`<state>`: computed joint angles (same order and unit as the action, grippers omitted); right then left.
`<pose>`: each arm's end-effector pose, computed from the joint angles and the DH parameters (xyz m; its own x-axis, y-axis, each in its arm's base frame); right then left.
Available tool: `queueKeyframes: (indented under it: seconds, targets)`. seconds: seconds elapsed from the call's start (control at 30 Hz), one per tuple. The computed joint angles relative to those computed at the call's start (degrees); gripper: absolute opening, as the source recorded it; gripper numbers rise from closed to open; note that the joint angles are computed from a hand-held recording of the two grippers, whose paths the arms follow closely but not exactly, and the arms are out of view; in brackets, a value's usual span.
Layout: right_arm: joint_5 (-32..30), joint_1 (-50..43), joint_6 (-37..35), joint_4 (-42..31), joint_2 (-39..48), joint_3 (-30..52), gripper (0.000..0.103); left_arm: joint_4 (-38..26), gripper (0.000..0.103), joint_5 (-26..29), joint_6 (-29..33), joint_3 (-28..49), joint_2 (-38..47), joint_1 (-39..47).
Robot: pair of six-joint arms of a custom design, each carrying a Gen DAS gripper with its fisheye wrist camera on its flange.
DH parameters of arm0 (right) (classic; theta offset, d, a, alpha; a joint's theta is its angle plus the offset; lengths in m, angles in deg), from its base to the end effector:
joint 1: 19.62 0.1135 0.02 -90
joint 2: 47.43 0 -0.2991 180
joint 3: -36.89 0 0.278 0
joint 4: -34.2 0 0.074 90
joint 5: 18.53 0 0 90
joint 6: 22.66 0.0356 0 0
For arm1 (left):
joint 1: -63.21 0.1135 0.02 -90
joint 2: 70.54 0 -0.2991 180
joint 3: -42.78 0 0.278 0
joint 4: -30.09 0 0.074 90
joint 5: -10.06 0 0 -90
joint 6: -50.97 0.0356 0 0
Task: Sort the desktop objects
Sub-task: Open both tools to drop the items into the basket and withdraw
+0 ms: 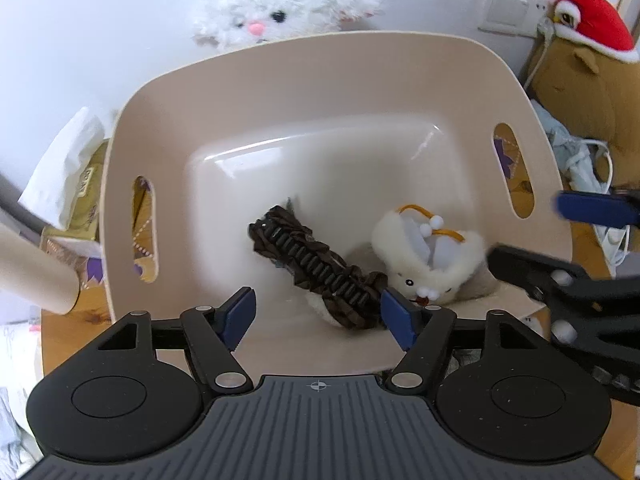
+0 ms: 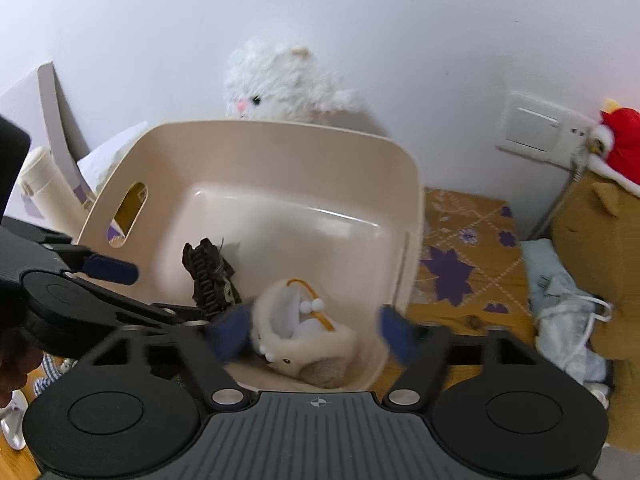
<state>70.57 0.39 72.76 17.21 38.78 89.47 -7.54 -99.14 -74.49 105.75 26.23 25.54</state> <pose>0.2829 0.1036 0.1733 -0.7562 -0.1749 -0.6305 -0.2813 0.9569 0.0720 0.2609 -0.1866 0.1538 -0.8979 0.0011 -0.4402 -0.0327 0.9971 0.0692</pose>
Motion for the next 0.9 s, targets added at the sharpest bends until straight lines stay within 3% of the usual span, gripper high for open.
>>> queueKeyframes:
  seconds: [0.13,0.23,0.6,0.73,0.9]
  targets:
    - [1.1,-0.1,-0.3,-0.9,-4.6,-1.8,0.091,-2.9,0.077,-0.8,-2.5,1.2,-1.2,-0.7]
    - [1.4,-0.4,0.4,-2.1,-7.6,-2.6,0.103,-5.2,0.079,-2.3,-4.2,-0.2,-5.1,-2.1]
    - [2.5,-1.1,-0.9,-9.8,-22.1,-6.2,0.103,-12.8,0.081,-6.7,-10.7,-4.6,-18.1,-8.7]
    - [2.2,-2.2,-1.7,-11.7,-27.4,-8.6,0.103,-16.1,0.080,-11.4,-16.2,-7.4,-22.9,-12.3]
    - [1.0,-3.8,-1.2,-14.6,-33.0,-11.7,0.103,-21.0,0.081,-12.0,-21.8,-10.9,-28.5,-15.9]
